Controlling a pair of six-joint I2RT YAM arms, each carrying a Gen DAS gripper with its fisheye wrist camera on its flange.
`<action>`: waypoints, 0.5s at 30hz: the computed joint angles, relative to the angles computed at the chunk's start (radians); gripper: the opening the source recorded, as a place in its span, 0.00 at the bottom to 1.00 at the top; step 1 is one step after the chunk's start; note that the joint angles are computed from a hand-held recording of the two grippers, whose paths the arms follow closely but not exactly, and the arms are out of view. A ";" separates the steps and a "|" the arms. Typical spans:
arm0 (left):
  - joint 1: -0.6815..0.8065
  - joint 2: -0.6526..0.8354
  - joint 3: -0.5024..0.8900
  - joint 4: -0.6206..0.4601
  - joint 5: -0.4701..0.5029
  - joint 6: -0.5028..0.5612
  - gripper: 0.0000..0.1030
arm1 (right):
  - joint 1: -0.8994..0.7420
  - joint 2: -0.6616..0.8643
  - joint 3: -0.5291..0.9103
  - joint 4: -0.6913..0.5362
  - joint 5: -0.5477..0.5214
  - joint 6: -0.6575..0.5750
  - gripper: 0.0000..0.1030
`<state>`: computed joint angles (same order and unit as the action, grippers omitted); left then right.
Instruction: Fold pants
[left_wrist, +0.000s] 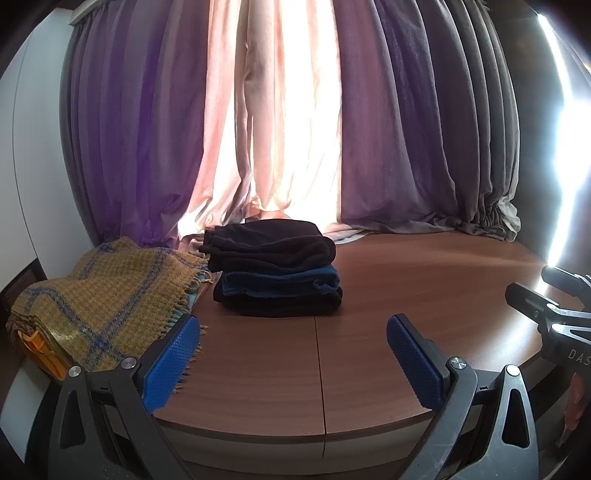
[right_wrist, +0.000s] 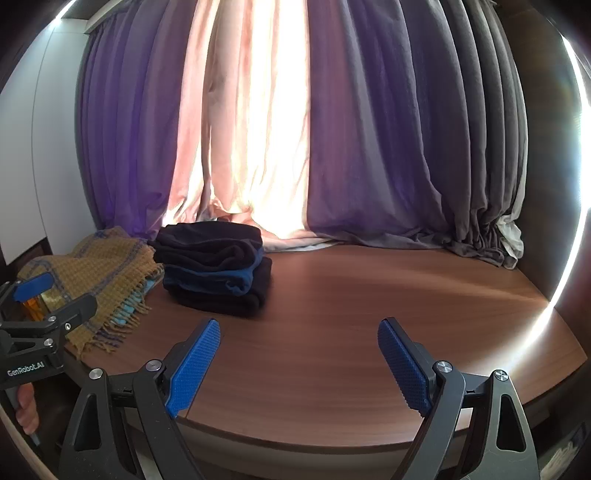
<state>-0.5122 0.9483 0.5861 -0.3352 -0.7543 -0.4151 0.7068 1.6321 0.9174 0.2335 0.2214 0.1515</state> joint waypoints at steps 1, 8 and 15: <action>-0.001 -0.001 0.001 -0.003 0.000 -0.001 1.00 | 0.000 0.000 0.002 -0.002 0.000 0.000 0.86; -0.001 -0.001 0.005 -0.005 -0.001 0.007 1.00 | 0.002 0.001 0.005 -0.004 0.005 0.000 0.86; -0.018 0.007 0.011 -0.010 -0.016 -0.001 1.00 | -0.005 -0.002 0.007 -0.009 -0.003 -0.004 0.86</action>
